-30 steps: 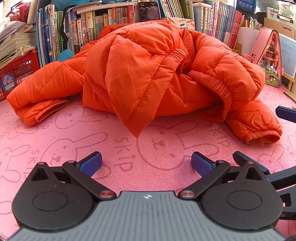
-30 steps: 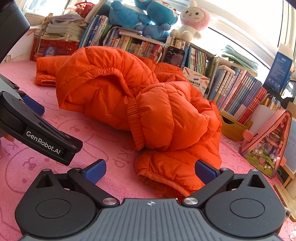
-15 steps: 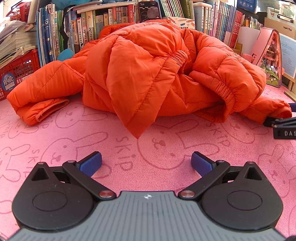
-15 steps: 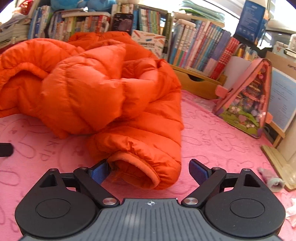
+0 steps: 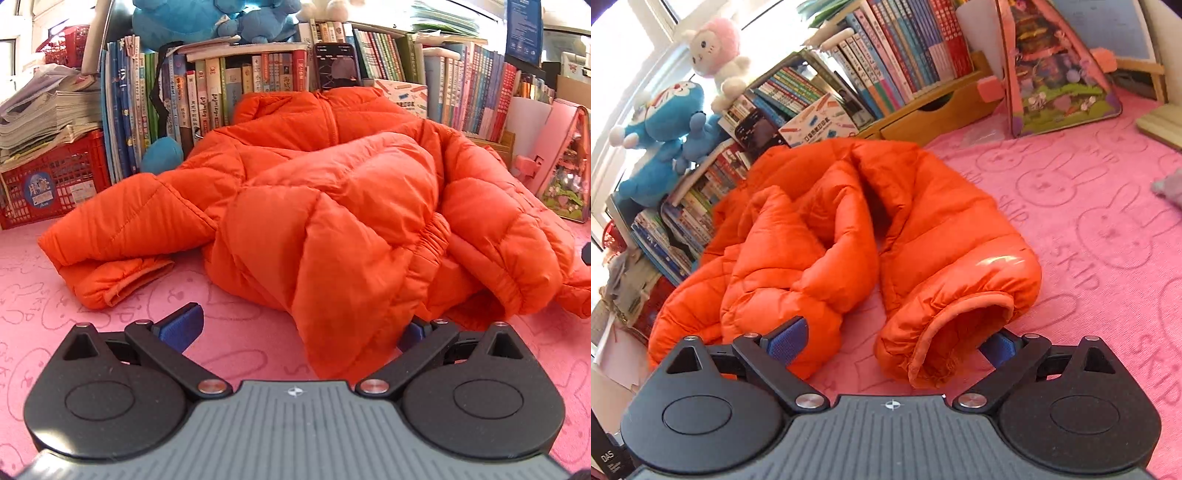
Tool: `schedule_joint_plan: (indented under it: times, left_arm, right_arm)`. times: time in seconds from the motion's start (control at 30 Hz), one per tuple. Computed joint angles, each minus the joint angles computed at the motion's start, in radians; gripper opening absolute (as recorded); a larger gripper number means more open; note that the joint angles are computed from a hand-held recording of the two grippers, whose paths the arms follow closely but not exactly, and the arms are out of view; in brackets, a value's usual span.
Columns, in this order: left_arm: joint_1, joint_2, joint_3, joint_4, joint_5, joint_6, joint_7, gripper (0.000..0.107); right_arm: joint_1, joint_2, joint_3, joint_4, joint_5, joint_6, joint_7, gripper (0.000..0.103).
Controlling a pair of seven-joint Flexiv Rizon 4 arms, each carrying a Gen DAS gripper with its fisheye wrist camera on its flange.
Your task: Fold clothes
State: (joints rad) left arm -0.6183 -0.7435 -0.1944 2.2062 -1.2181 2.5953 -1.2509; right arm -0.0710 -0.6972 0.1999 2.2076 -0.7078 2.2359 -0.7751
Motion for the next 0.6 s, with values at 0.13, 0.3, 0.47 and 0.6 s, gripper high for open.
schedule_joint_plan:
  times: [0.13, 0.3, 0.47, 0.6]
  left_arm:
    - [0.014, 0.012, -0.004, 0.005, -0.021, 0.005, -0.003, 0.103]
    - [0.075, 0.051, 0.018, 0.113, 0.22, -0.045, -0.214, 0.103]
    - [0.082, 0.056, 0.066, 0.152, 0.382, -0.049, -0.341, 0.103]
    - [0.044, 0.058, 0.088, 0.149, 0.324, -0.051, -0.325, 0.103]
  right_arm:
    - [0.126, 0.045, 0.003, 0.019, 0.207, -0.007, -0.157, 0.099]
    - [-0.084, -0.086, 0.135, -0.096, -0.245, -0.035, 0.161, 0.102]
    - [-0.19, -0.294, 0.204, -0.335, -0.635, -0.016, 0.588, 0.098]
    - [-0.155, -0.361, 0.122, -0.496, -0.881, 0.085, 0.937, 0.048]
